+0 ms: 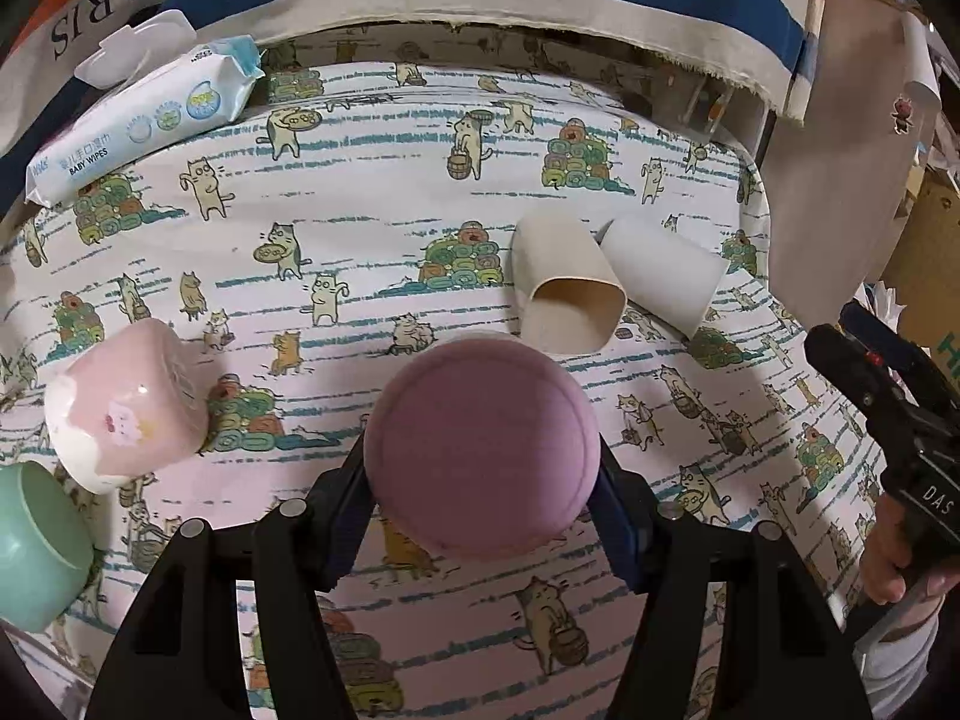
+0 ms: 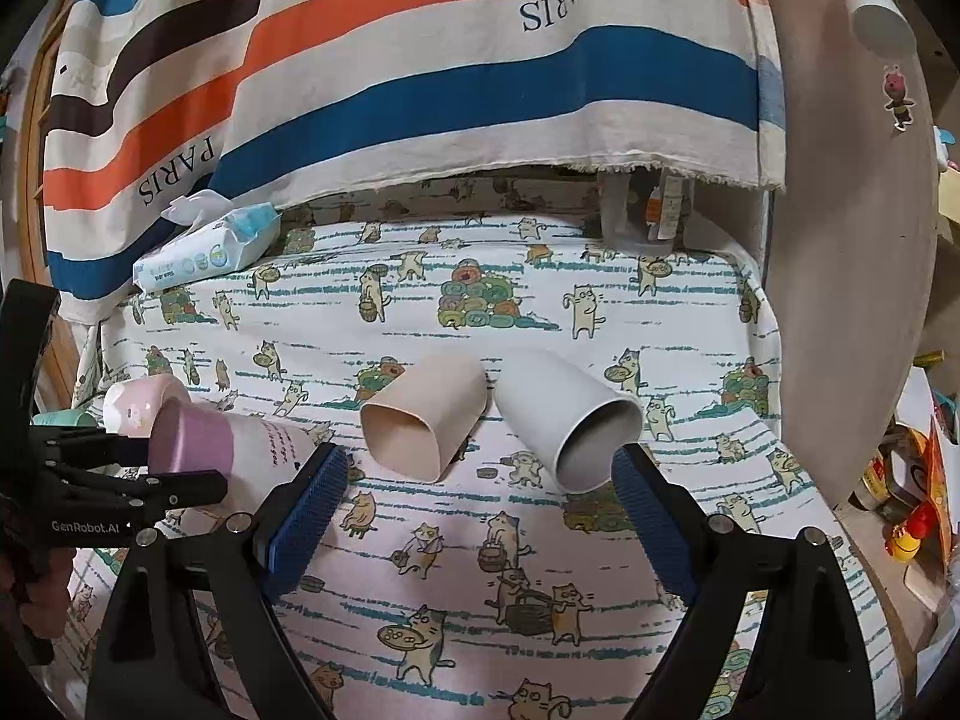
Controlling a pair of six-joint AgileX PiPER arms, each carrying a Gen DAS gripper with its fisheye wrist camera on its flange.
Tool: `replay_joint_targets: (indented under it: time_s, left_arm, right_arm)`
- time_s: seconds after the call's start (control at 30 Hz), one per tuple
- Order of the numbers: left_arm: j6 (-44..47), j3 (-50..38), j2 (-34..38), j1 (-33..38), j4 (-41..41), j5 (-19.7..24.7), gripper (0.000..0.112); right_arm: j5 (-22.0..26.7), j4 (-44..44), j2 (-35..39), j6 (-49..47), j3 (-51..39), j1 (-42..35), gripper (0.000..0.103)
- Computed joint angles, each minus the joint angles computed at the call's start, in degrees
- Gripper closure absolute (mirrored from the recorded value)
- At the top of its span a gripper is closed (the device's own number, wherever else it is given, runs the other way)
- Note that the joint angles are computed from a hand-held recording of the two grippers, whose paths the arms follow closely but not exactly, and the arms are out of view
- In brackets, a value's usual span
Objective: Flip cup upside down
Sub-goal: 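Lower the inverted mug onto the cloth with the right gripper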
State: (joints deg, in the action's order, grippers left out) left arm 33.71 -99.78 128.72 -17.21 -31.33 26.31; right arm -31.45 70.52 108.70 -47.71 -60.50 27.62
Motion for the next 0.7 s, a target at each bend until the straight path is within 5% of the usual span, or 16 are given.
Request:
replay_joint_targets:
  time_s: [0.4,0.7]
  left_arm:
    - [-7.95,-13.13,5.97,0.18,8.78,7.85,0.049]
    - [-8.98,-14.95,7.09,-0.24,10.18,5.45,0.049]
  right_arm:
    - [-0.85,-0.51,-0.45,0.54,1.13,0.37,0.012]
    - [-0.71,-2.03,-0.88,2.68,2.81,-1.01,0.012]
